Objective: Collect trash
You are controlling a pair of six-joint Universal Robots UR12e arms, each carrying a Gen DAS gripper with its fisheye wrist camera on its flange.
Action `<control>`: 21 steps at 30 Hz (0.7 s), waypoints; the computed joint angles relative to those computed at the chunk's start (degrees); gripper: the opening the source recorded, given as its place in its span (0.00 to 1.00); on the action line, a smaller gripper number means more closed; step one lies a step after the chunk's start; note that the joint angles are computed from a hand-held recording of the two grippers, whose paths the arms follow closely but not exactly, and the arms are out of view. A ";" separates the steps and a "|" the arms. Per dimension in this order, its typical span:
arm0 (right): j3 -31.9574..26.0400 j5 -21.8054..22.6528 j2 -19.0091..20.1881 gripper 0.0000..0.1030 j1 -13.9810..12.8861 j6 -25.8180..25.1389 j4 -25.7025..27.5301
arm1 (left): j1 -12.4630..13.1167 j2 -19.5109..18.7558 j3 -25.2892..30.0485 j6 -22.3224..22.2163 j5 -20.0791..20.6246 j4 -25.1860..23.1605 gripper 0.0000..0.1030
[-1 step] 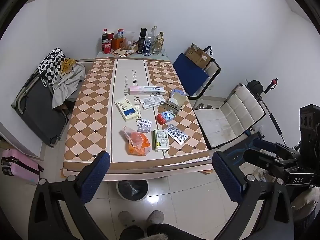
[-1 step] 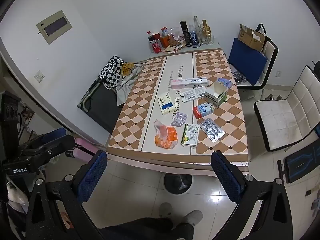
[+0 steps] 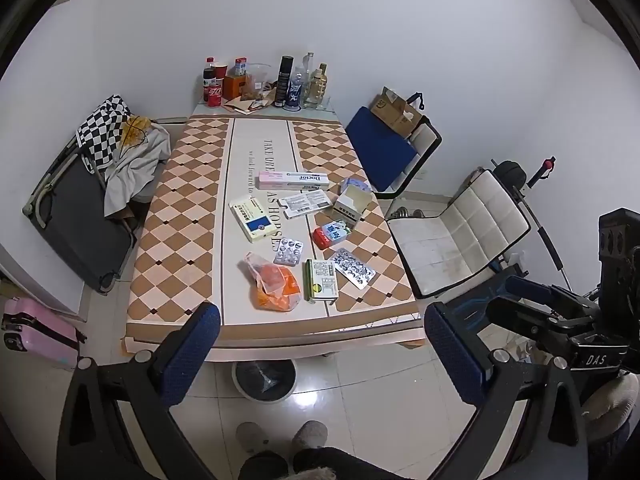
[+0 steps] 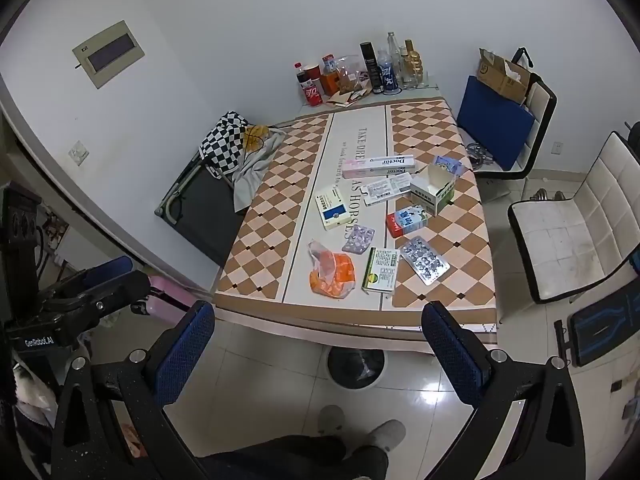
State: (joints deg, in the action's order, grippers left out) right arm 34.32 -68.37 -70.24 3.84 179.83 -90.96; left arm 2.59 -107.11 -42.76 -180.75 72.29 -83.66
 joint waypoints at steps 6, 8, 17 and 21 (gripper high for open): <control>-0.65 0.59 0.24 1.00 -0.23 -0.39 0.85 | 0.14 -0.10 0.22 0.48 -0.40 -0.46 1.00; -0.75 0.74 0.25 1.00 -0.35 -0.56 1.05 | 0.14 -0.08 0.14 0.24 -0.54 -0.36 1.00; -2.50 0.57 1.62 1.00 0.40 0.26 1.40 | -0.57 -0.88 1.19 -0.14 -0.30 -0.52 1.00; -2.46 0.90 2.19 1.00 0.87 0.61 0.86 | -0.72 -0.99 1.32 -0.36 -0.23 -0.46 1.00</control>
